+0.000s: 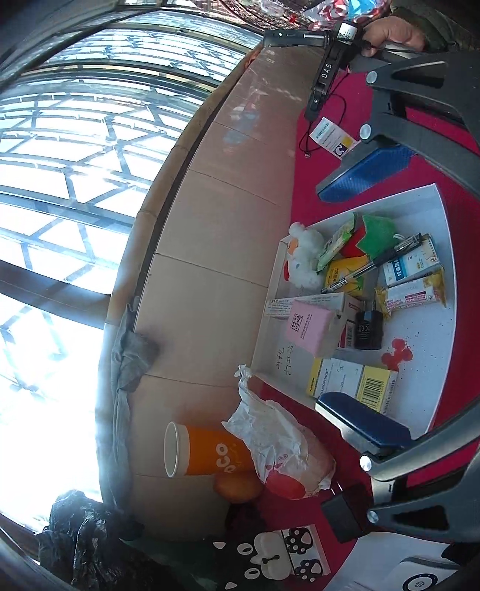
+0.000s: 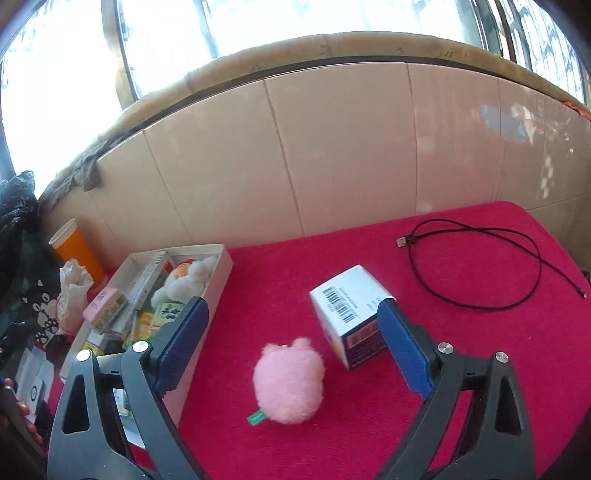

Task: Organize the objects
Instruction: 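Open left gripper releasing the plug into the tray while right gripper releases the pen, then move both open grippers to the pink plush and the white barcode box, then grasp the pink fluffy plush with left gripper while right gripper grasps the white barcode box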

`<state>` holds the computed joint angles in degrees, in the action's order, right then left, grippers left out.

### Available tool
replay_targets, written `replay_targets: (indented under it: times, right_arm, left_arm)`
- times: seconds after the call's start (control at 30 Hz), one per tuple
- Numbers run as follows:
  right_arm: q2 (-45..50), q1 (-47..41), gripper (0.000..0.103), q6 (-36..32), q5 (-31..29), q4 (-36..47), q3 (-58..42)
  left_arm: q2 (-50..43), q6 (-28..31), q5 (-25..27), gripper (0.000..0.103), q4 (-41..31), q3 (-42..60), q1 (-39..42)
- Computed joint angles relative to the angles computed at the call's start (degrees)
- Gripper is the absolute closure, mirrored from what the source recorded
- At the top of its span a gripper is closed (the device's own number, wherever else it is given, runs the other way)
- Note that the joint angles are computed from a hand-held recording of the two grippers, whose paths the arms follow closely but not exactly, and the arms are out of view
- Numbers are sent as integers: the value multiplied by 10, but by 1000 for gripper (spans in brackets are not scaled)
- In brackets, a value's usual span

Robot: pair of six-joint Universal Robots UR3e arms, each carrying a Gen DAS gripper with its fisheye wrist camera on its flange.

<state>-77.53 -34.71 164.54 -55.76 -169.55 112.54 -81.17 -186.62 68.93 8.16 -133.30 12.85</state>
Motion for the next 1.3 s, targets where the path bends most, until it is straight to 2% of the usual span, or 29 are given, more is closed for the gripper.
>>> replay_targets:
  times: [0.1,0.2,0.33,0.43,0.5,0.57,0.6,0.63,0.73,0.8,0.9,1.03,1.13,1.3]
  right_arm:
    - [58,-19,10,-36,-24,57,-73]
    - [104,-30,10,-46,-4,93,-120]
    - [135,4,10,-87,-4,86,-135]
    - [156,53,10,-91,-67,20,-131]
    - [182,81,10,-84,-121,18,-158]
    - [200,86,22,-77,-136,47,-181]
    - [203,82,49,-74,-142,48,-180]
    - [198,70,53,-77,-126,50,-170]
    - [143,7,53,-77,-58,34,-89]
    - [85,-60,53,-83,8,35,-15]
    - [18,-152,53,-103,70,23,87]
    - [-5,-216,53,-109,85,-45,172]
    - [9,-223,53,-114,79,-70,185]
    - [21,-228,52,-114,88,-47,171]
  left_arm:
    - [-23,10,10,0,-11,18,-32]
    - [-46,25,27,0,-23,39,-68]
    - [-65,32,32,0,-43,59,-98]
    - [-82,26,33,0,-57,78,-113]
    - [-100,18,43,0,-77,104,-132]
    - [-125,14,35,0,-103,141,-152]
    - [-142,14,36,0,-123,167,-166]
    - [-161,16,40,0,-145,197,-183]
    - [-235,15,59,0,-201,300,-239]
    - [-290,17,73,0,-230,373,-276]
    - [-381,5,108,0,-268,491,-330]
    - [-496,-38,145,0,-338,644,-372]
    - [-561,-60,179,0,-386,736,-389]
    - [-621,-71,209,0,-427,835,-404]
